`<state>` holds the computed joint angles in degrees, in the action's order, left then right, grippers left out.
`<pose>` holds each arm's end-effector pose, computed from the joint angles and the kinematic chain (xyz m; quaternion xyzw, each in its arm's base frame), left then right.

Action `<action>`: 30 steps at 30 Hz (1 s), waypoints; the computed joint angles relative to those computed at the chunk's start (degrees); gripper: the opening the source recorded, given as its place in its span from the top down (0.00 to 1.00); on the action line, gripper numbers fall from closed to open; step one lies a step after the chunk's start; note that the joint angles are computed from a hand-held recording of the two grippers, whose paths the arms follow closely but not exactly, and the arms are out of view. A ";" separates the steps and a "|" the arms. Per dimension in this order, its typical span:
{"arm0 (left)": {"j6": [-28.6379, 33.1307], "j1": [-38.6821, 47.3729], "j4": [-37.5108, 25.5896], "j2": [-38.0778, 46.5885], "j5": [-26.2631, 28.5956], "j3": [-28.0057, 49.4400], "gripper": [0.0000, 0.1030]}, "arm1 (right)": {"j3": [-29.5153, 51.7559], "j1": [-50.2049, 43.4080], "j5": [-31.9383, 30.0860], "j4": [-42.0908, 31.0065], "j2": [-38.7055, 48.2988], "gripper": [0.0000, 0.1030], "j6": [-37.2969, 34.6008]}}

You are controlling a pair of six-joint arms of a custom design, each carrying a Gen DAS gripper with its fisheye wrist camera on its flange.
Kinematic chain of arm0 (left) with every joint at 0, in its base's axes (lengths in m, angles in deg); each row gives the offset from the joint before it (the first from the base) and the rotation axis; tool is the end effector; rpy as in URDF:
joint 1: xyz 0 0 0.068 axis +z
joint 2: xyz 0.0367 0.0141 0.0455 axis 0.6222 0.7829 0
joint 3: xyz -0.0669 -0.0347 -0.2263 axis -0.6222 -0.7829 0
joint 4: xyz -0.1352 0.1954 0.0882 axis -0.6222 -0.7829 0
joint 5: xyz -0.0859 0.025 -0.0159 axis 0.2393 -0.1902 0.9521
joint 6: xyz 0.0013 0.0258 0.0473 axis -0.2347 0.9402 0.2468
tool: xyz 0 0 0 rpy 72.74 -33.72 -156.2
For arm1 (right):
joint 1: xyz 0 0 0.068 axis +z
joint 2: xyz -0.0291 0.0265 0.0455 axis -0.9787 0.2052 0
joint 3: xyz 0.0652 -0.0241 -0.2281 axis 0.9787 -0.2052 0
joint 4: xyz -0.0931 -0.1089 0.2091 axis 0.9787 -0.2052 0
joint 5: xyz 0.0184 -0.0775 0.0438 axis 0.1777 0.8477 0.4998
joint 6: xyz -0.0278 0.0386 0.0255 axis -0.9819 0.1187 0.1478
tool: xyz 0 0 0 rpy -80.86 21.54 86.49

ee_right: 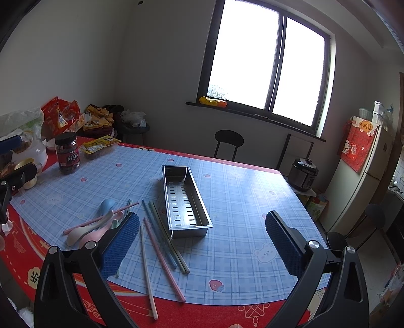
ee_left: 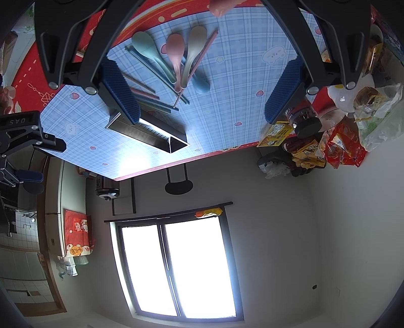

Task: Organize utensils

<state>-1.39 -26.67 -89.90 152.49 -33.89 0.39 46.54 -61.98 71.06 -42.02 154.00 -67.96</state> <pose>0.1146 -0.1676 0.2721 -0.0654 0.8146 0.1645 0.5523 0.2494 0.0783 0.3264 -0.2758 0.8167 0.0703 0.5020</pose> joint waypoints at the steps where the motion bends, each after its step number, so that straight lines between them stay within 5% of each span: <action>1: 0.00 0.00 0.00 0.00 0.00 0.00 0.05 | 0.04 0.01 0.01 -0.05 0.03 0.05 -0.04; 10: 1.69 0.42 3.50 -2.69 1.56 -3.00 0.05 | -1.17 0.31 0.10 0.75 0.12 0.05 0.21; 18: 17.92 8.19 21.46 -14.19 11.95 -14.58 0.05 | -0.49 -2.17 -11.83 0.67 6.47 0.05 0.57; 23: 20.72 12.58 27.91 -19.44 16.41 -23.12 0.05 | -4.27 -2.21 -16.58 3.67 10.63 0.05 -0.12; 27: 24.13 13.22 34.82 -25.81 14.47 -31.80 0.05 | -4.65 -1.37 -15.49 4.18 14.96 0.05 -1.41; 30: 29.35 17.72 37.96 -28.02 21.82 -35.12 0.05 | -3.03 -1.16 -14.72 1.75 19.09 0.05 -2.97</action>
